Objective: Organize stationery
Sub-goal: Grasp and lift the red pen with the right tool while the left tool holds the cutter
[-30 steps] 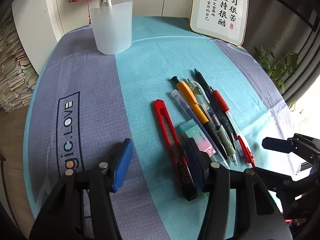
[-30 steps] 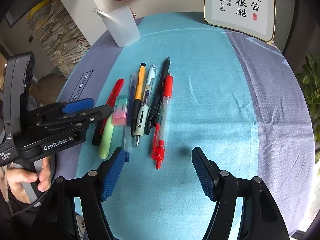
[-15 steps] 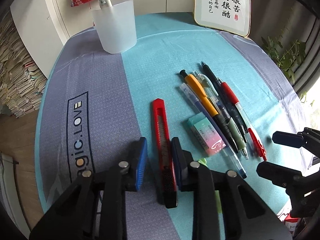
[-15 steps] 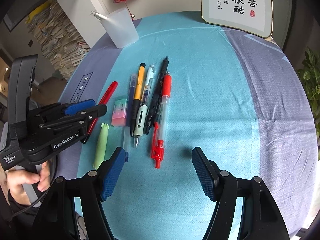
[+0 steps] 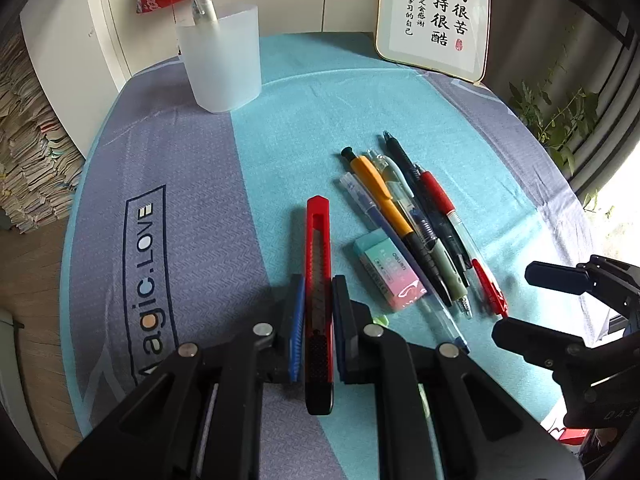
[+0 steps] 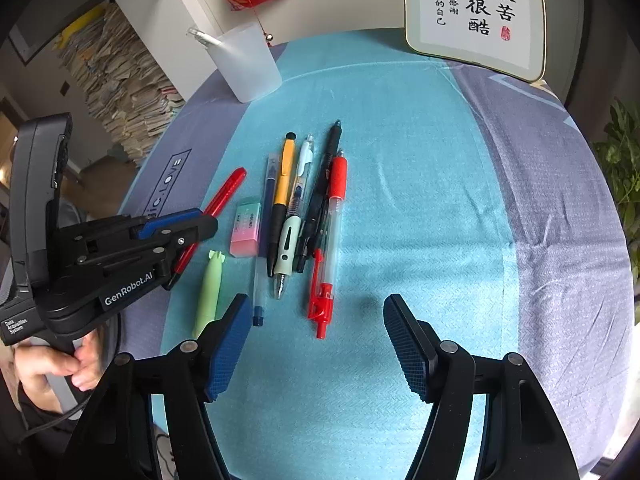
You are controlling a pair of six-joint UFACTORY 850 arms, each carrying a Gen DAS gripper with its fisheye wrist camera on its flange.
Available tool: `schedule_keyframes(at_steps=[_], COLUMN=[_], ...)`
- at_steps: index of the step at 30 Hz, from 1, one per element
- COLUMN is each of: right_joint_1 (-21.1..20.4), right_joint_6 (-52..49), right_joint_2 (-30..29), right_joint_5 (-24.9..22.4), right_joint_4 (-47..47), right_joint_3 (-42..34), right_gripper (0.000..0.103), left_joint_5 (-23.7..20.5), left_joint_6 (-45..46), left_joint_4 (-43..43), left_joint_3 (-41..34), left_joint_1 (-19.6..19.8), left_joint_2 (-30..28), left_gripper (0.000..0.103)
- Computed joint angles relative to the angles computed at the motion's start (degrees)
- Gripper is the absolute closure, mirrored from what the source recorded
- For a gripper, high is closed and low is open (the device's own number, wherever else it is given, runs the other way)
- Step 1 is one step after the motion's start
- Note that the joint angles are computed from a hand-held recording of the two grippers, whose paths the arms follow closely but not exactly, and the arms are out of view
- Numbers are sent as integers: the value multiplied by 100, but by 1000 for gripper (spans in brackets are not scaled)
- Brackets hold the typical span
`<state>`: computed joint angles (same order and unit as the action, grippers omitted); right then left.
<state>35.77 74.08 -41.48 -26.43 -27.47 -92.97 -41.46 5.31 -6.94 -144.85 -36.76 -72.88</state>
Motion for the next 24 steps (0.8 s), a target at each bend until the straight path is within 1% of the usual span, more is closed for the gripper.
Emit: schedule_keyframes(at_steps=[2,4,6,8,9,11,13,15,16,19,21,24], right_joint_1=[6,-13,-32,-42,-29,-46,-35,12,29,70,114,158], right_joint_6=[-45,-277,-490,-669,-525,-503,-319,-165,-148,-67,326,883], right_joint_2=[-41,-65,-90,-165,-180,-194,-227,-307,-326,-319,-237,5], right_joint_5=[5,158,296,250,211,206,102,-251,-363,-465,-490,-428], right_joint_4=[-13,202,396,529,345,349,136,-129,-198,-363,-691,-1206], right_joint_3=[-44,-45,-45,-127,-149,-173,-218,-359,-395,-386,-283,-45], right_gripper=[34,40,55,63,64,65,70,86,86,87,87,87], left_joint_5=[59,146,272,312,351,440,529,568,592,675,723,920], left_joint_6=[43,62,31,87,119,137,183,284,310,370,485,538], left_joint_4=[-44,-67,-31,-73,-113,-111,-135,-218,-240,-290,-446,-518], left_joint_3=[125,286,485,569,631,756,888,984,1028,1165,1265,1541], left_joint_1=[11,23,31,42,48,47,48,54,55,61,82,97], left_joint_2=[81,182,302,355,394,472,551,610,639,718,782,968], left_gripper=[92,92,92,92,92,92,92,92,92,92,92,92])
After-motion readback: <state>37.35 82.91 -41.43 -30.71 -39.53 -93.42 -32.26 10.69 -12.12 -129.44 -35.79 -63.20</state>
